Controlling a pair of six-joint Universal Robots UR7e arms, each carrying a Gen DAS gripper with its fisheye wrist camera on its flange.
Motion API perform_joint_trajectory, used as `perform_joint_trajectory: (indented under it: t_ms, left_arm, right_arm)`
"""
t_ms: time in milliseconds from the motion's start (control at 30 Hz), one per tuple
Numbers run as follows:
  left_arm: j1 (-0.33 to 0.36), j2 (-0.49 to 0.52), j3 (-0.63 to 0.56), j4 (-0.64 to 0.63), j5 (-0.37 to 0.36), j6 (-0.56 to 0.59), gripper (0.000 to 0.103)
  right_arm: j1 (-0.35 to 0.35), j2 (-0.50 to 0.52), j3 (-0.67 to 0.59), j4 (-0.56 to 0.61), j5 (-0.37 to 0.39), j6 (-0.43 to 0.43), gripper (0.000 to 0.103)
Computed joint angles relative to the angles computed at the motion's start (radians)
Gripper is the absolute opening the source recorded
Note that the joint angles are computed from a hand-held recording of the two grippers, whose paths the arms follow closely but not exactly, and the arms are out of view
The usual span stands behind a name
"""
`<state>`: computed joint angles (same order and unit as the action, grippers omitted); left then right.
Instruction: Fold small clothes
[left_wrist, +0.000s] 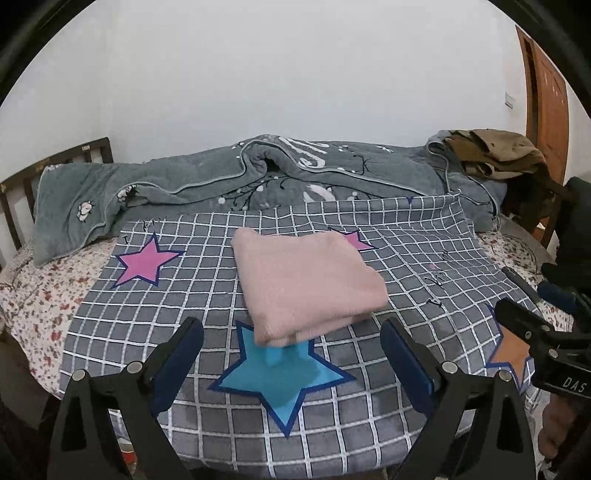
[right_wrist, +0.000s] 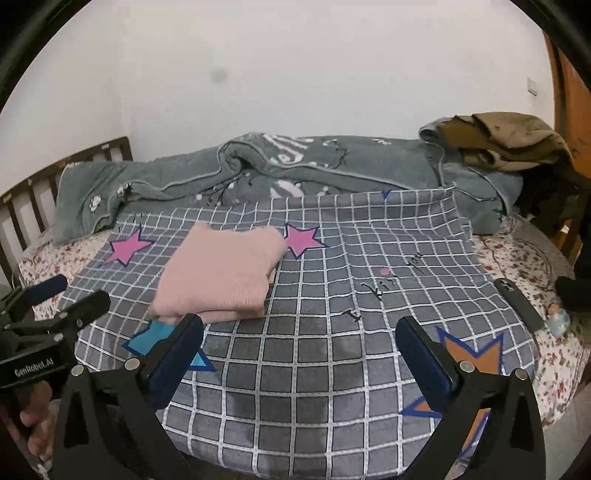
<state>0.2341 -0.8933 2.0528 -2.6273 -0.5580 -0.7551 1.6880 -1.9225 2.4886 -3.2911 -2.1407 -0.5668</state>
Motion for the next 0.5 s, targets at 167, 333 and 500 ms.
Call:
perform_joint_trajectory:
  t_ms: [167, 333, 500]
  left_arm:
    - [-0.032, -0.024, -0.002, 0.048, 0.004, -0.047, 0.097]
    - [-0.045, -0.034, 0.001, 0.071, 0.019, -0.064, 0.097]
    - [-0.050, -0.038, -0.002, 0.089, 0.025, -0.074, 0.097]
  right_arm:
    - [0.042, -0.034, -0.009, 0.028, -0.052, 0.014, 0.103]
    - [0.071, -0.050, -0.007, 0.020, -0.085, 0.010, 0.103]
    - [0.070, -0.062, -0.003, 0.029, -0.082, 0.011, 0.103]
